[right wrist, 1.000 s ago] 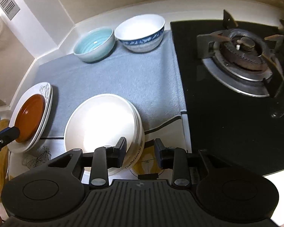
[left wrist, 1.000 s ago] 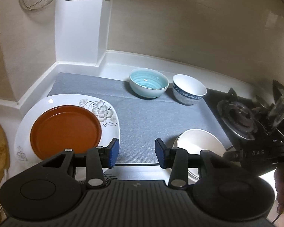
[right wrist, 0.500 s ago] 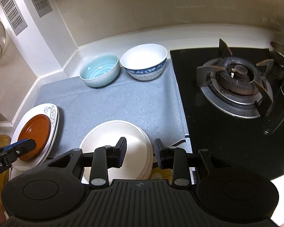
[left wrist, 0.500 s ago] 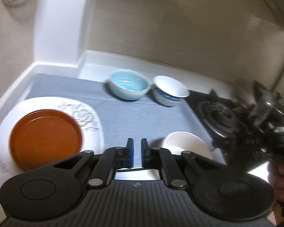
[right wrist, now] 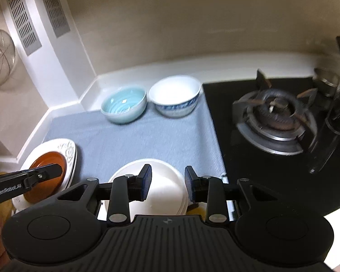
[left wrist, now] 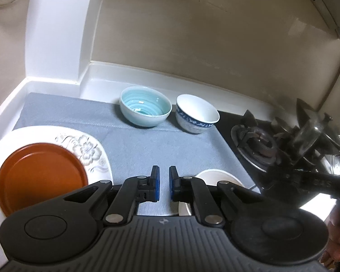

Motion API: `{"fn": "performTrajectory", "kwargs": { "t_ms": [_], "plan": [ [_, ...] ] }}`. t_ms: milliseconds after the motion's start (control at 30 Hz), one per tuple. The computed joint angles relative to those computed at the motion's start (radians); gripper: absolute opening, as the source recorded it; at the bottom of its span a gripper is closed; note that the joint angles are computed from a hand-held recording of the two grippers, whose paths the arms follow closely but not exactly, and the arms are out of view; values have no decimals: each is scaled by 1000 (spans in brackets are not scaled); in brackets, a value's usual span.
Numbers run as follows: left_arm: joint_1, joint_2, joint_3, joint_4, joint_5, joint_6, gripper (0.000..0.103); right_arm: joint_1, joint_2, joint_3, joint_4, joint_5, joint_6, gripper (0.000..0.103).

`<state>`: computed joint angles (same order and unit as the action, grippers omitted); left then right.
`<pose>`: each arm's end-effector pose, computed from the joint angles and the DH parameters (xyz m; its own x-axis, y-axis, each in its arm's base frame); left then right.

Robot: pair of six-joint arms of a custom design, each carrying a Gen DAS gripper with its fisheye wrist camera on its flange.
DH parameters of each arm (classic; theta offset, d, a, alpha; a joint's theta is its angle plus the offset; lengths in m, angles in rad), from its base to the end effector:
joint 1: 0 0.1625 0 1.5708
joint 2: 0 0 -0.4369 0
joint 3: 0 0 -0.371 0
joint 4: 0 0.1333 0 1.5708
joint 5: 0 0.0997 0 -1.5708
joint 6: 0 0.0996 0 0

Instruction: Organize plates and bowls

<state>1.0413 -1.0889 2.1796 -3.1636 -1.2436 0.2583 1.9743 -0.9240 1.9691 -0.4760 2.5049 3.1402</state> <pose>-0.1132 -0.5207 0.1859 -0.7526 0.5266 -0.3953 0.6568 0.6434 -0.3933 0.2239 -0.3889 0.0744 -0.8124 0.3888 0.4345 -0.2127 0.4961 -0.8418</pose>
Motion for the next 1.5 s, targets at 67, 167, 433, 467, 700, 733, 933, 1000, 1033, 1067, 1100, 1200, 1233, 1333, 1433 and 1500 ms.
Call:
{"fn": "performTrajectory", "kwargs": {
  "t_ms": [67, 167, 433, 467, 700, 733, 933, 1000, 1033, 1067, 1100, 1200, 1233, 1333, 1433, 1500],
  "plan": [
    [8, 18, -31, 14, -15, -5, 8, 13, -7, 5, -26, 34, -18, 34],
    [25, 57, -98, 51, -30, -37, 9, 30, -26, 23, -57, 81, -17, 34],
    [70, 239, -366, 106, 30, -143, 28, 89, -66, 69, -56, 191, 49, 20],
    [80, 263, -407, 128, 31, -182, 37, 98, -65, 69, -44, 208, 70, 20],
    [126, 394, -596, 195, 0, -317, 41, 150, -72, 94, -6, 311, 189, 20],
    [123, 407, -611, 203, 10, -316, 41, 153, -73, 98, 0, 321, 202, 20],
    [101, 451, -644, 228, 101, -349, 35, 150, -82, 106, 21, 328, 255, 21],
    [94, 456, -647, 239, 130, -355, 24, 144, -84, 107, 15, 317, 250, 21],
    [91, 457, -647, 241, 148, -352, 17, 141, -86, 108, 9, 308, 242, 21],
    [90, 458, -647, 242, 155, -347, 17, 136, -88, 108, 4, 300, 232, 21],
    [92, 456, -647, 244, 152, -345, 17, 132, -89, 109, -2, 290, 222, 21],
    [93, 446, -640, 258, 152, -347, 17, 115, -92, 108, -8, 256, 205, 21],
    [92, 440, -636, 265, 153, -351, 17, 111, -92, 105, -4, 245, 204, 21],
    [96, 440, -657, 314, 150, -370, 17, 98, -94, 102, -15, 213, 178, 21],
    [95, 412, -628, 345, 137, -382, 17, 87, -97, 102, -23, 187, 166, 21],
    [92, 390, -600, 363, 130, -388, 17, 76, -99, 104, -29, 168, 161, 21]
  ]
}}
